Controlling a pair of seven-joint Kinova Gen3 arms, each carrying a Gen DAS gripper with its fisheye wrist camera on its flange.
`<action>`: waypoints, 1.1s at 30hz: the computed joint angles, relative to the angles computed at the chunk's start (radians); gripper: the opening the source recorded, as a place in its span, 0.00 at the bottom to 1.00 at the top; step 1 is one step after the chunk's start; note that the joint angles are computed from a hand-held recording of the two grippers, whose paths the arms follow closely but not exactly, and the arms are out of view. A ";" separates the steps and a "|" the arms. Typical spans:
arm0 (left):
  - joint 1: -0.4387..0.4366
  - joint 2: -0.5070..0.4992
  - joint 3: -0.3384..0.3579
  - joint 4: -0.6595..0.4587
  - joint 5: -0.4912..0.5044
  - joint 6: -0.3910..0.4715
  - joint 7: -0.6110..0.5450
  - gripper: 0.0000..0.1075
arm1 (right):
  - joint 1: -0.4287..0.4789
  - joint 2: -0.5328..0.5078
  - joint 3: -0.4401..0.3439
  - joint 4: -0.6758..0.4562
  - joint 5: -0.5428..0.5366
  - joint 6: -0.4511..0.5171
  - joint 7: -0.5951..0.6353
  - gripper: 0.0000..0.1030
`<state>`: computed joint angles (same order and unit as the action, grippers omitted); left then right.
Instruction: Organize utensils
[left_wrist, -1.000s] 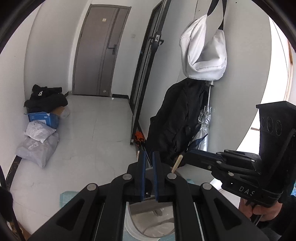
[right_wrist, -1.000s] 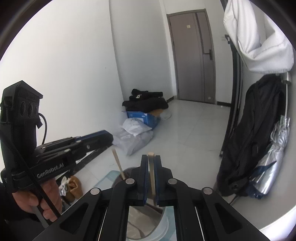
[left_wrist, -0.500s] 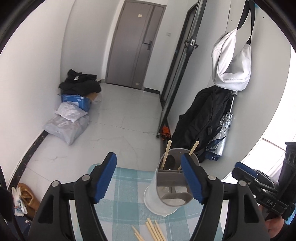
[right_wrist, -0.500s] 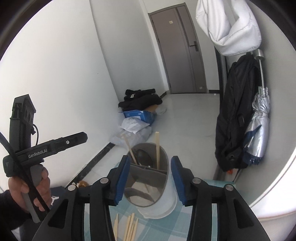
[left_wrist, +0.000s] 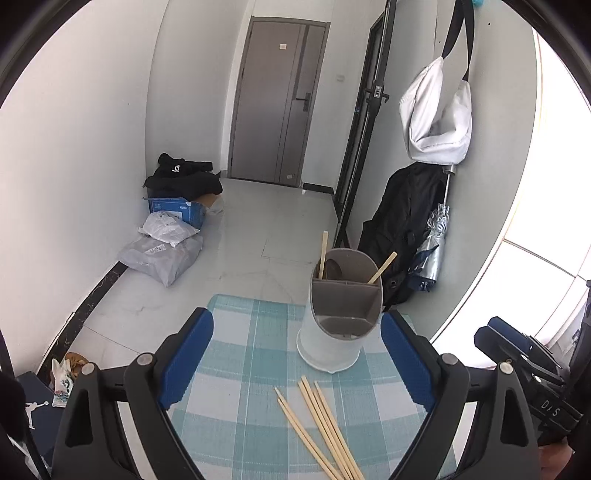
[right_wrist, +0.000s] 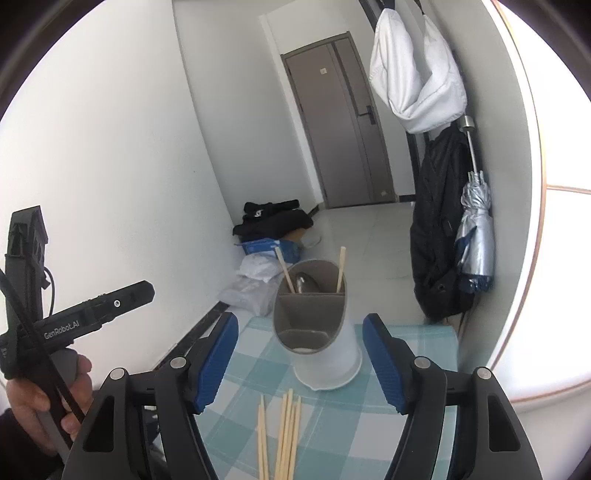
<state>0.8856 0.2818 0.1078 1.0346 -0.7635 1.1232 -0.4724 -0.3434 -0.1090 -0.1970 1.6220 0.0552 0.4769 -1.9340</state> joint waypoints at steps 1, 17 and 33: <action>0.009 -0.007 -0.001 0.017 -0.006 0.001 0.013 0.84 | 0.006 -0.013 -0.014 0.018 0.023 -0.004 -0.028 0.69; 0.036 -0.056 0.063 0.229 -0.133 -0.025 0.206 0.95 | 0.039 -0.080 -0.126 0.153 0.211 0.057 -0.254 0.83; -0.077 -0.056 0.060 0.267 0.050 -0.079 0.188 0.95 | -0.086 0.140 -0.024 -0.008 0.171 0.315 -0.189 0.83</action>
